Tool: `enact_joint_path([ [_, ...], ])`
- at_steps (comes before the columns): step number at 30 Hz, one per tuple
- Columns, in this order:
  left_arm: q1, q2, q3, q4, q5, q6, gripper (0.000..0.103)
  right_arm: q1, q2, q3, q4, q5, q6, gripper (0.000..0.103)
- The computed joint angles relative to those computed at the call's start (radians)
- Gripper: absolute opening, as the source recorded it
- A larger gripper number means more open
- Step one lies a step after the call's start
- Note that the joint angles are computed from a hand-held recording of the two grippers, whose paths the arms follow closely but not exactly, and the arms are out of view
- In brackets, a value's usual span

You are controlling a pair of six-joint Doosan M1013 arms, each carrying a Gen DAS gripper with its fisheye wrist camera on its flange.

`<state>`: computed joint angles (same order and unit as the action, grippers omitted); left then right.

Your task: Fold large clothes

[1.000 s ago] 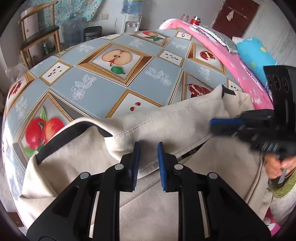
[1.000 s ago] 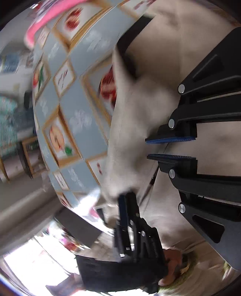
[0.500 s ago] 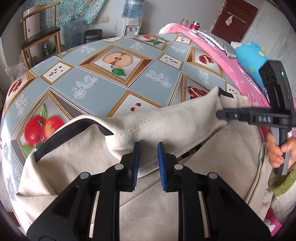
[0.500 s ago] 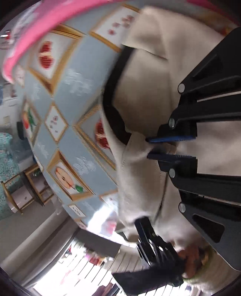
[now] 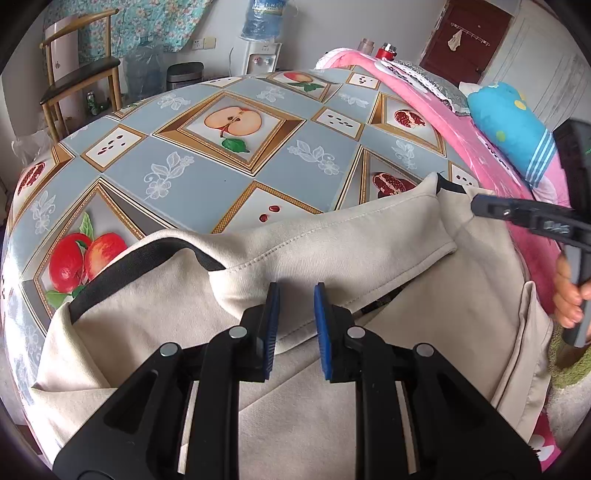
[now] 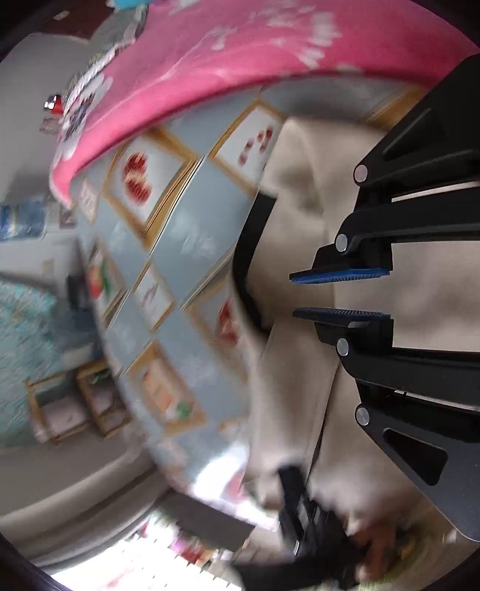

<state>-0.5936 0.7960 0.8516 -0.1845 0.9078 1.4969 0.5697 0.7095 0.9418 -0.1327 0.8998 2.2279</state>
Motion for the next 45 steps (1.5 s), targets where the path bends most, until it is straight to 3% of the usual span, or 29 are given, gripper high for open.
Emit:
enact_joint_path([
  [2,0.0,0.0,-0.001,0.002,0.001,-0.001,0.018,0.005,0.026,-0.037,0.081,-0.016,-0.1,0.015],
  [4,0.0,0.0,0.0,0.0,0.0,-0.001,0.018,0.016,0.078,-0.108,0.089,0.031,-0.152,0.02],
  [6,0.0,-0.002,0.002,-0.001,-0.003,0.001,0.018,0.024,0.125,-0.169,0.061,0.106,-0.165,0.024],
  [10,0.002,-0.004,0.006,-0.013,-0.008,0.006,0.018,0.026,0.139,-0.201,0.047,0.143,-0.127,0.026],
  [14,0.006,-0.007,0.016,-0.04,-0.027,0.016,0.018,0.041,0.132,-0.208,0.049,0.064,-0.185,0.026],
  [19,0.007,-0.009,0.02,-0.035,-0.031,0.015,0.018,0.053,0.214,-0.327,0.038,0.132,-0.234,0.026],
  [27,0.016,-0.013,0.036,-0.088,-0.052,0.034,0.018,0.051,0.181,-0.278,0.075,0.06,-0.234,0.026],
  [31,0.016,-0.015,0.04,-0.088,-0.056,0.032,0.018,0.063,0.214,-0.309,0.029,0.074,-0.25,0.026],
  [34,0.017,-0.017,0.043,-0.092,-0.058,0.034,0.018,0.065,0.22,-0.343,0.024,0.133,-0.256,0.026],
  [38,0.018,-0.017,0.045,-0.104,-0.062,0.037,0.018,0.062,0.171,-0.264,-0.082,0.097,-0.129,0.026],
  [40,0.019,-0.017,0.044,-0.107,-0.062,0.039,0.018,0.048,0.172,-0.249,-0.086,0.12,-0.077,0.025],
  [42,0.019,-0.018,0.046,-0.106,-0.062,0.039,0.018,0.04,0.155,-0.204,-0.063,0.064,-0.087,0.025],
  [45,0.019,-0.018,0.045,-0.104,-0.061,0.035,0.018,0.049,0.183,-0.27,-0.089,0.142,-0.095,0.025],
])
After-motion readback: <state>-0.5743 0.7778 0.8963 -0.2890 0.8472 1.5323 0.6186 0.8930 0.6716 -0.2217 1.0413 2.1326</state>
